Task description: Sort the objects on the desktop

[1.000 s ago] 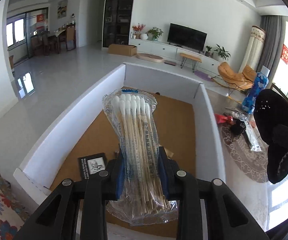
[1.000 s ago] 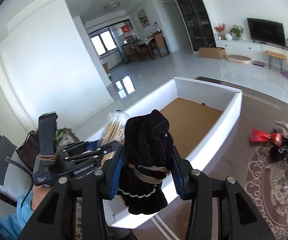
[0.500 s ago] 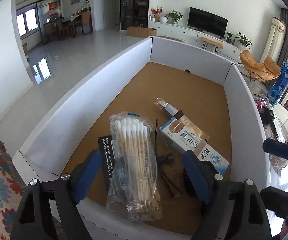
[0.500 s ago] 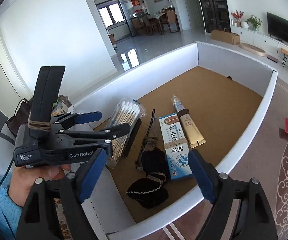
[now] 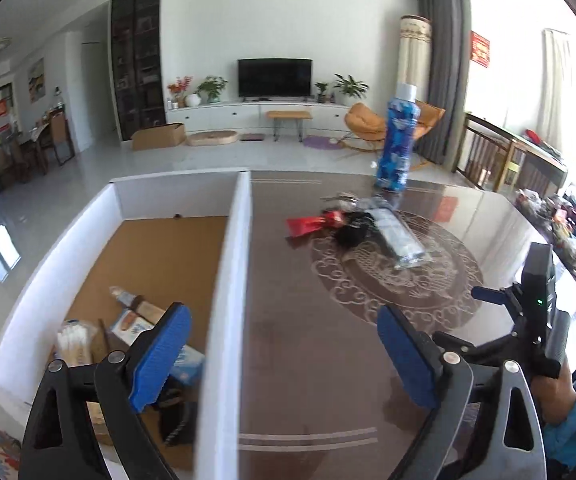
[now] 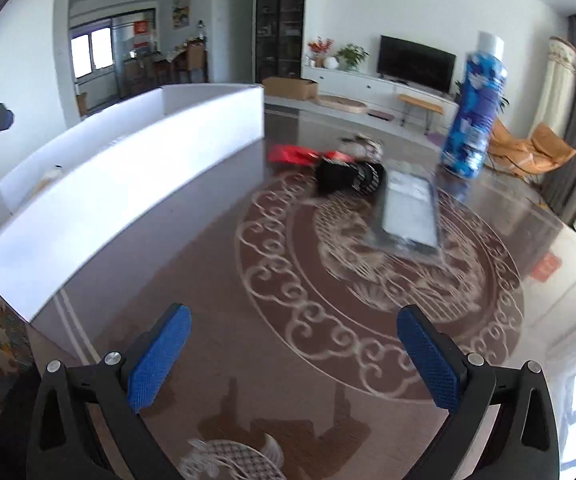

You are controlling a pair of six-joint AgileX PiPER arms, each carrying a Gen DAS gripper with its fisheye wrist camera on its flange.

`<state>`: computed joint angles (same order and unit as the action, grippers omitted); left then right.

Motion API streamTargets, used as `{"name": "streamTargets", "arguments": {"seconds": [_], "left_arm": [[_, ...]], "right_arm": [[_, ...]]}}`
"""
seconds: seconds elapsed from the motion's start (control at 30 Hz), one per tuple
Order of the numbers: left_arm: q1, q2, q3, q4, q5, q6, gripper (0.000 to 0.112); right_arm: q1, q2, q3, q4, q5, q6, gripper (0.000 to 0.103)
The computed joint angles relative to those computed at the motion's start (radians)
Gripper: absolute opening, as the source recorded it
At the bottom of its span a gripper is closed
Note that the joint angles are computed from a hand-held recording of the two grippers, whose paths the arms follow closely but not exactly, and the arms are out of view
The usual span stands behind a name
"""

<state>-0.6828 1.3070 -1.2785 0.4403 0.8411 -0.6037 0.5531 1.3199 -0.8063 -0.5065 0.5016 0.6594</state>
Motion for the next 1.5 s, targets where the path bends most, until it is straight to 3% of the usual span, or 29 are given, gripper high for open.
{"name": "streamTargets", "arguments": {"seconds": [0.13, 0.27, 0.4, 0.57, 0.73, 0.9, 1.03, 1.17, 1.27, 1.4, 1.47, 1.5], "left_arm": [[-0.117, 0.194, -0.064, -0.016, -0.028, 0.000, 0.099], [-0.145, 0.398, -0.140, -0.058, -0.028, 0.012, 0.099], [-0.134, 0.503, -0.171, -0.046, -0.052, -0.026, 0.099], [-0.083, 0.563, -0.193, 0.004, -0.036, -0.052, 0.101], [-0.011, 0.540, -0.119, -0.066, -0.164, -0.038, 0.103], [-0.014, 0.544, -0.126, -0.064, -0.159, -0.042, 0.103], [-0.014, 0.548, -0.132, -0.064, -0.157, -0.042, 0.103], [-0.011, 0.552, -0.139, -0.069, -0.154, -0.035, 0.103], [-0.010, 0.552, -0.139, -0.070, -0.154, -0.034, 0.103], [-0.011, 0.552, -0.138, -0.067, -0.156, -0.038, 0.103], [-0.012, 0.552, -0.137, -0.066, -0.155, -0.038, 0.103], [-0.011, 0.553, -0.137, -0.066, -0.157, -0.039, 0.103]], "right_arm": [[-0.230, -0.045, 0.078, 0.255, -0.011, -0.260, 0.103], [-0.304, -0.038, 0.113, 0.343, -0.035, -0.346, 0.103], [-0.303, -0.006, 0.120, 0.367, -0.062, -0.351, 0.103], [-0.250, 0.080, 0.051, 0.226, -0.051, -0.197, 0.103], [-0.244, 0.236, -0.118, 0.231, -0.018, -0.225, 0.103], [-0.312, 0.432, -0.417, 0.407, 0.122, -0.438, 0.103], [-0.300, 0.520, -0.628, 0.347, 0.154, -0.437, 0.103], [-0.286, 0.747, -0.979, 0.353, 0.350, -0.478, 0.103], [-0.279, 0.890, -1.148, 0.289, 0.448, -0.437, 0.103], [-0.335, 0.927, -1.192, 0.392, 0.439, -0.419, 0.103], [-0.338, 0.902, -1.148, 0.380, 0.397, -0.415, 0.097], [-0.340, 0.873, -1.102, 0.378, 0.355, -0.426, 0.083]]}}
